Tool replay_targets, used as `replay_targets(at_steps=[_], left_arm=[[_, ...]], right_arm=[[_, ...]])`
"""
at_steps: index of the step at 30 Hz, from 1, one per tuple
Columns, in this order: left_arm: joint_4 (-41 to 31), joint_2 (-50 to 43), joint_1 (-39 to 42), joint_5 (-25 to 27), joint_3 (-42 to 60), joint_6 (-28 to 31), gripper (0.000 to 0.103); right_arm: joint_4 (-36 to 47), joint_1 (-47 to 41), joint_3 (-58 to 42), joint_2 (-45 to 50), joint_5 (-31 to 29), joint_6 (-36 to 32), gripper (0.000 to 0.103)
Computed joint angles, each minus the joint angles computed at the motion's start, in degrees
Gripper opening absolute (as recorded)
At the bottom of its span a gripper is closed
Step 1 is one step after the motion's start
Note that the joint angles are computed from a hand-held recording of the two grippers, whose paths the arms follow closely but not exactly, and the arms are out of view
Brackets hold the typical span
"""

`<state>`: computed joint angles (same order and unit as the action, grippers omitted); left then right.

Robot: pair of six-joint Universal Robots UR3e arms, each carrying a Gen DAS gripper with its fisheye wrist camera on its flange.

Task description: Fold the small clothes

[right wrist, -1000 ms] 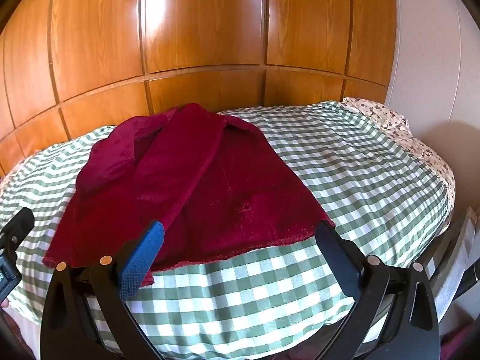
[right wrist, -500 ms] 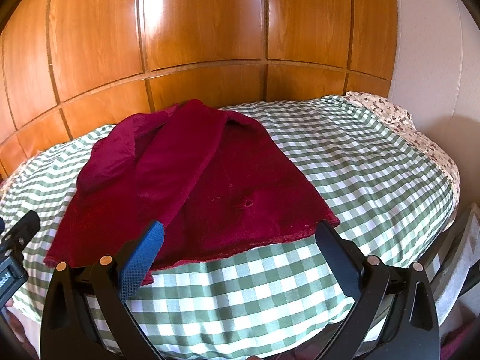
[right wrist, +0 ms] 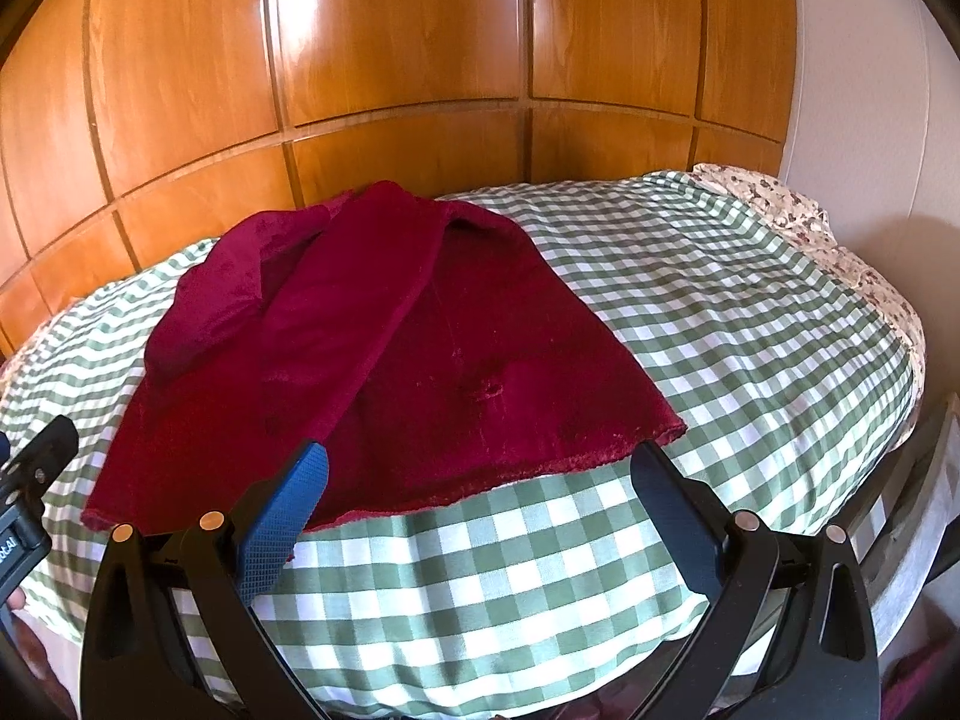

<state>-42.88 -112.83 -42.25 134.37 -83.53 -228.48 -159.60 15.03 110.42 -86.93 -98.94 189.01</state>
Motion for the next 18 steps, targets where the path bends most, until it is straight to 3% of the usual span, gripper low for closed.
replay_targets(at_steps=[18], left_arm=[[-1.06, -1.69, 0.35, -1.28, 2.62, 1.61, 0.101]], right_arm=[[0.78, -1.05, -0.01, 0.39, 0.97, -0.01, 0.100]])
